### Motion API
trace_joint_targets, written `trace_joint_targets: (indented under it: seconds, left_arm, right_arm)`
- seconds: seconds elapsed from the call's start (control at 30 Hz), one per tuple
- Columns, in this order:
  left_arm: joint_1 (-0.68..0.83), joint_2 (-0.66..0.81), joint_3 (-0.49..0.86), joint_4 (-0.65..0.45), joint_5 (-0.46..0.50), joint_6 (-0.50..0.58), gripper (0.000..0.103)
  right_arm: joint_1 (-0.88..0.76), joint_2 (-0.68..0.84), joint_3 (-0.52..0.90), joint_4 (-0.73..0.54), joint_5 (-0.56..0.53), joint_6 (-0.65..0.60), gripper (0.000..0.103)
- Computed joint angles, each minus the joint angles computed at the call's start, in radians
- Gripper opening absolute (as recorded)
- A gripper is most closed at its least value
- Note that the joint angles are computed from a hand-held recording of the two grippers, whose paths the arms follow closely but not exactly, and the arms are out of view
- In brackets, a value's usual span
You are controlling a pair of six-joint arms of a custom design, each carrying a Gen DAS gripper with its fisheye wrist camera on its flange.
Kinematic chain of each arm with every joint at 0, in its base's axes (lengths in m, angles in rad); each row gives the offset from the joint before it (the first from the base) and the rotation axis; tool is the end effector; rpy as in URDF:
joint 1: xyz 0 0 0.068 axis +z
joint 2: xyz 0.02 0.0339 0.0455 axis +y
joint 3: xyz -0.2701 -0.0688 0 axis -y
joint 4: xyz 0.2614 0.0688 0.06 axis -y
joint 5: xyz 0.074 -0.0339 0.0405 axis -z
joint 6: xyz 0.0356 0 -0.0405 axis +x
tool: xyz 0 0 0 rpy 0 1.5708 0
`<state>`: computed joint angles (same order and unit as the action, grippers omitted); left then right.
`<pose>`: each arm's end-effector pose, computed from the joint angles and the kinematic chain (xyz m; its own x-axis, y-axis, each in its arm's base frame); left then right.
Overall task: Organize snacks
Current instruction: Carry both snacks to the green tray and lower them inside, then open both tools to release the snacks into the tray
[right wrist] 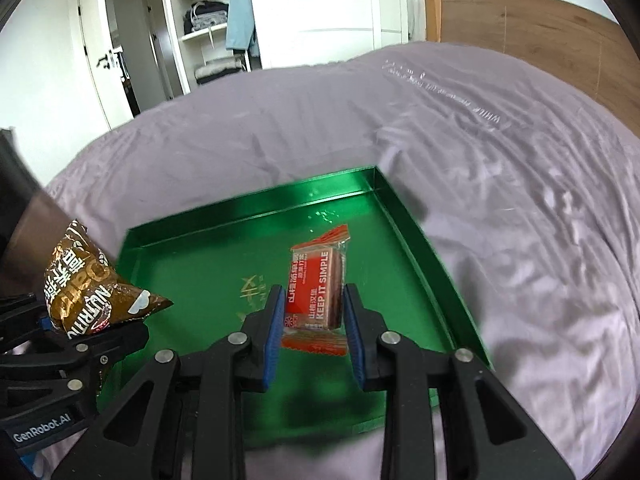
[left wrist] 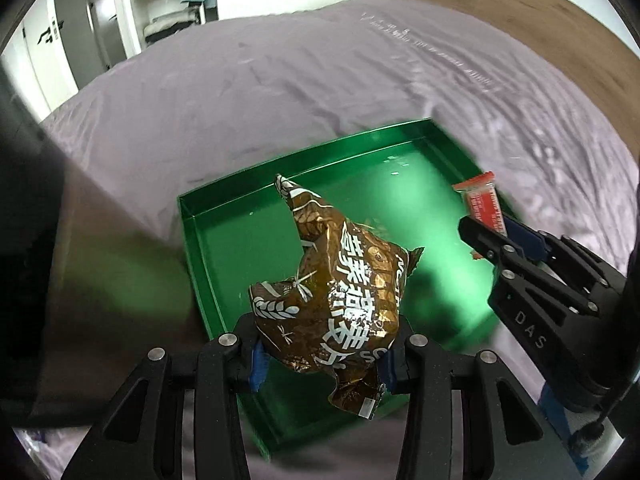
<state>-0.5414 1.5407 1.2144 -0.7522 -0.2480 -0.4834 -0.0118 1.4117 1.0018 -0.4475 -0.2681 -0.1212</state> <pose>0.2873 -0.1626 0.2609 -0.8547 -0.0118 -0.5190 0.0033 0.9996 -0.0282 0.3118 0.0058 0.2491 -0.7310 -0.1080 -0.6738 -0.2522 0.9602 0.1197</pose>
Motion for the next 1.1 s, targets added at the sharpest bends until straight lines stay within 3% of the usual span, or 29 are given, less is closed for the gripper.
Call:
trace_joint_targets:
  seconds: [0.33, 0.8, 0.83, 0.9, 0.93, 1.1]
  left_arm:
    - [0.068, 0.111, -0.051, 0.128, 0.033, 0.008, 0.038]
    - [0.04, 0.114, -0.054, 0.144, -0.014, 0.02, 0.04]
    - [0.04, 0.119, -0.05, 0.145, -0.011, 0.021, 0.04]
    - [0.041, 0.116, -0.05, 0.144, -0.003, 0.025, 0.042]
    - [0.04, 0.116, -0.047, 0.143, 0.001, 0.026, 0.042]
    - [0.026, 0.099, -0.037, 0.132, -0.011, 0.032, 0.047]
  right_arm:
    - [0.003, 0.12, -0.018, 0.089, 0.0, -0.011, 0.0]
    - [0.02, 0.107, -0.044, 0.123, 0.031, -0.017, 0.0]
    - [0.019, 0.106, -0.043, 0.121, 0.033, -0.016, 0.002]
    - [0.016, 0.101, -0.041, 0.114, 0.037, -0.017, 0.038]
    - [0.016, 0.095, -0.044, 0.116, 0.042, -0.018, 0.066]
    - [-0.004, 0.044, -0.048, 0.102, 0.05, -0.03, 0.069]
